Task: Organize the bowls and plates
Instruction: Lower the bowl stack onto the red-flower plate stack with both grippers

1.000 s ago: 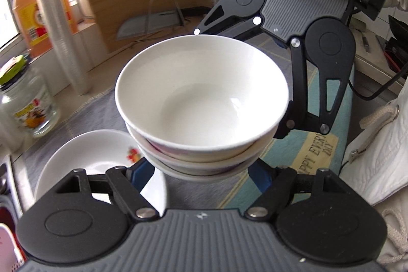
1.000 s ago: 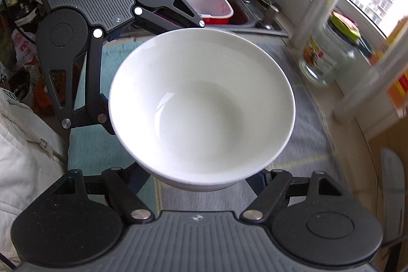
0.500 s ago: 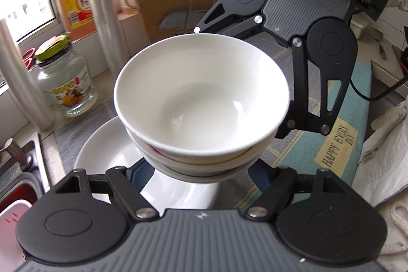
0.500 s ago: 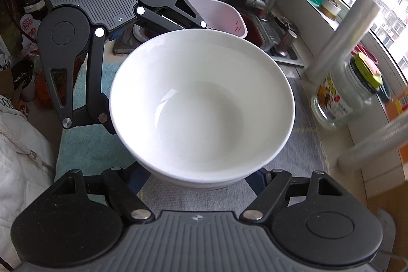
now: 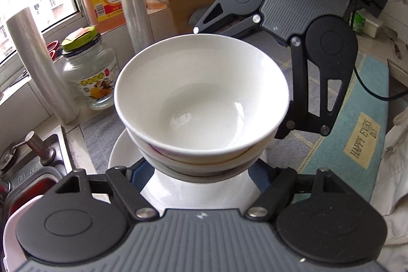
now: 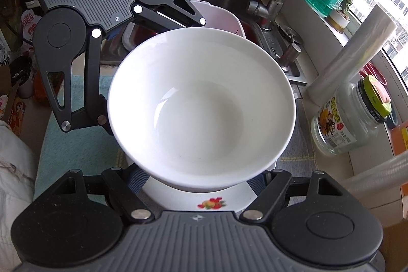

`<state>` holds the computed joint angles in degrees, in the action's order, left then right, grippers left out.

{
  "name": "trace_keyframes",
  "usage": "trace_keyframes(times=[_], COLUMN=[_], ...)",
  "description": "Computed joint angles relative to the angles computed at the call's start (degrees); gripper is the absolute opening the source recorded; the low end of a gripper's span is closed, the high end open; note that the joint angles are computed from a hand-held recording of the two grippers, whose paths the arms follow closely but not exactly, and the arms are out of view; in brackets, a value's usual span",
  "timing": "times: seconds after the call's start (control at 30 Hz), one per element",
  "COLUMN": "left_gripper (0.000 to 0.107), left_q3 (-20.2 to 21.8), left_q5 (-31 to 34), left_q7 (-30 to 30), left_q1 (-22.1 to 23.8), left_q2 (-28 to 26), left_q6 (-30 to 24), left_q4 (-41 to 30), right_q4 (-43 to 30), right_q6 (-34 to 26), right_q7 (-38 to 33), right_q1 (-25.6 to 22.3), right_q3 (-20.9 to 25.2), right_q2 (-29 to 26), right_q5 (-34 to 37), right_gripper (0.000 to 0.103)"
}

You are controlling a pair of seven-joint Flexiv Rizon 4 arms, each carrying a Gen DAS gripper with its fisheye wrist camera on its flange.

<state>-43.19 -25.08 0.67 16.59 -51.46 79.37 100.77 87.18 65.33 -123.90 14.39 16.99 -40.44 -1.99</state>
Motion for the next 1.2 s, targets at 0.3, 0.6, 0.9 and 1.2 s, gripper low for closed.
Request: trace_keyframes(times=[0.3, 0.6, 0.9, 1.2], left_gripper=[0.079, 0.079, 0.079, 0.079], left_q3=[2.6, 6.6, 9.1, 11.7], left_q5=[0.1, -1.2, -3.2, -4.3], left_q7=[-0.8, -1.9, -2.0, -2.0], left_q1=[-2.2, -5.4, -7.5, -9.6], left_q2=[-1.1, -1.4, -1.3, -1.4], left_q6=[-0.4, -2.7, -4.5, -6.7], left_q4=[-2.6, -5.2, -6.7, -8.5], right_q4=[-3.9, -6.1, -8.7, -10.2], right_q6=[-2.1, -4.5, -7.1, -9.2], right_q7=[-0.2, -0.6, -0.9, -0.9], right_q1=[0.4, 0.9, 1.0, 0.9], right_q3=[-0.3, -0.8, -1.0, -1.0], right_q2=[-2.9, -4.5, -5.8, -6.5], right_q5=[-0.4, -0.5, 0.4, 1.5], right_gripper=[0.083, 0.083, 0.083, 0.083])
